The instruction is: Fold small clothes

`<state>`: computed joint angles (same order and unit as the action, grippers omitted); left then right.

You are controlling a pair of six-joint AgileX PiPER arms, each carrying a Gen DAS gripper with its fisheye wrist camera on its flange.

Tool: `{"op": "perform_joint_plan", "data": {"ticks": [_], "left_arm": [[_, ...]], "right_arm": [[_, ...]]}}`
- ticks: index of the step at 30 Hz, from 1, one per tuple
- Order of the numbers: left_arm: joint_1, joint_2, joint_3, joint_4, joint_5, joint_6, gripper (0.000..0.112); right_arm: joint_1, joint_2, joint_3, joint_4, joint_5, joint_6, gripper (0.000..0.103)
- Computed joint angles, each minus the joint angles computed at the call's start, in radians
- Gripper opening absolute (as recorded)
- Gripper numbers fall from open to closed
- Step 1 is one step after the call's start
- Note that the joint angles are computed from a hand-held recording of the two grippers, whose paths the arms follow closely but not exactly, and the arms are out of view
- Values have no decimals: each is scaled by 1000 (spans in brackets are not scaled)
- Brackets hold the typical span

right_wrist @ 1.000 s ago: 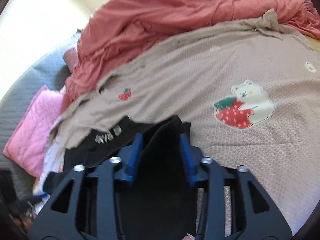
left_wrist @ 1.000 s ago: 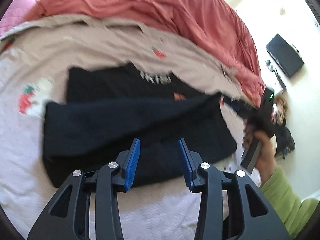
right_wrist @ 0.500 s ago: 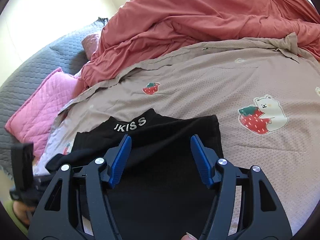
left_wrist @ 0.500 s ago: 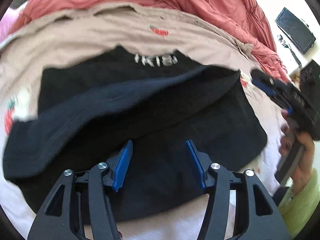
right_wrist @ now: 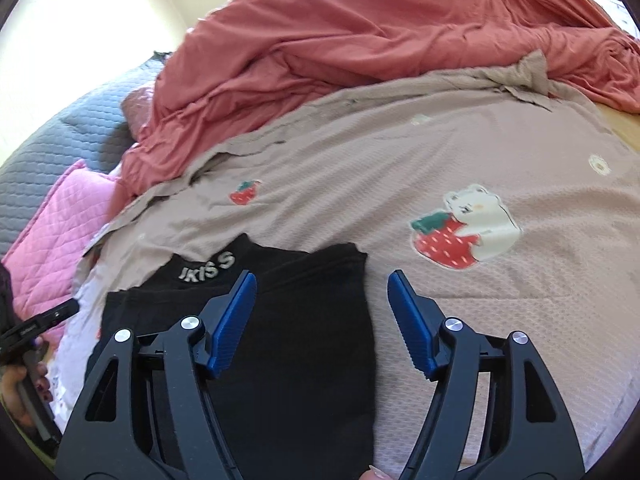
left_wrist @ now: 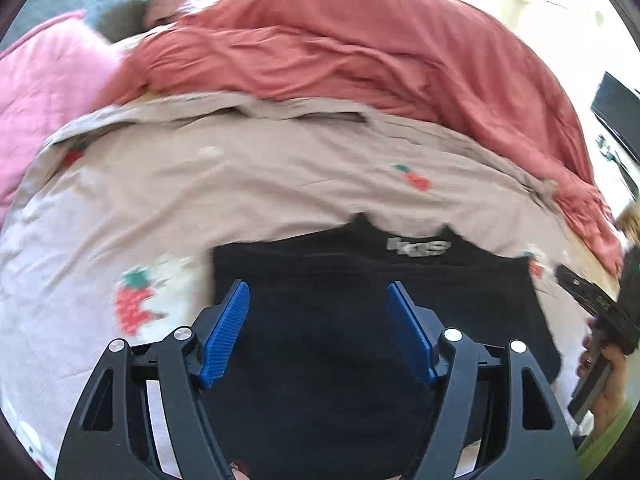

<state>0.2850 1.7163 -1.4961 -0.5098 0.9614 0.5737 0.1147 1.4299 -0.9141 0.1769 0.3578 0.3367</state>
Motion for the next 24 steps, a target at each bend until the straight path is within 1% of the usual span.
{"op": "perform_joint_plan", "data": {"ticks": [2, 4, 6, 9, 13, 15, 16, 17, 18, 19, 20, 22, 24], "left_arm": [[32, 32, -16, 22, 2, -30, 71], [68, 80, -47, 23, 21, -47, 71], [81, 115, -64, 37, 21, -52, 71], [77, 153, -75, 41, 15, -39, 71], [52, 189, -95, 32, 10, -12, 71], [39, 196, -102, 28, 4, -14, 70], [35, 196, -101, 27, 0, -15, 68], [31, 192, -99, 30, -8, -17, 66], [21, 186, -96, 39, -20, -24, 55], [14, 185, -97, 46, -24, -29, 43], [7, 185, -98, 50, -26, -30, 38], [-6, 185, -100, 67, -23, -32, 17], [-23, 180, -91, 106, -38, -42, 10]], "right_arm": [[-2, 17, -6, -17, 13, 16, 61], [3, 41, -17, -58, 21, 45, 61], [11, 66, -32, -81, 29, 52, 61], [18, 100, -50, -61, 38, 9, 60], [36, 140, -67, -97, 49, 18, 59], [30, 150, -70, -63, 51, -16, 59], [25, 155, -69, -31, 49, -48, 55], [15, 164, -74, 29, 54, -109, 46], [7, 174, -82, 78, 65, -162, 40], [7, 182, -88, 88, 73, -178, 28], [11, 183, -90, 76, 74, -170, 21], [11, 180, -91, 87, 75, -180, 15], [5, 169, -90, 107, 76, -194, 12]]}}
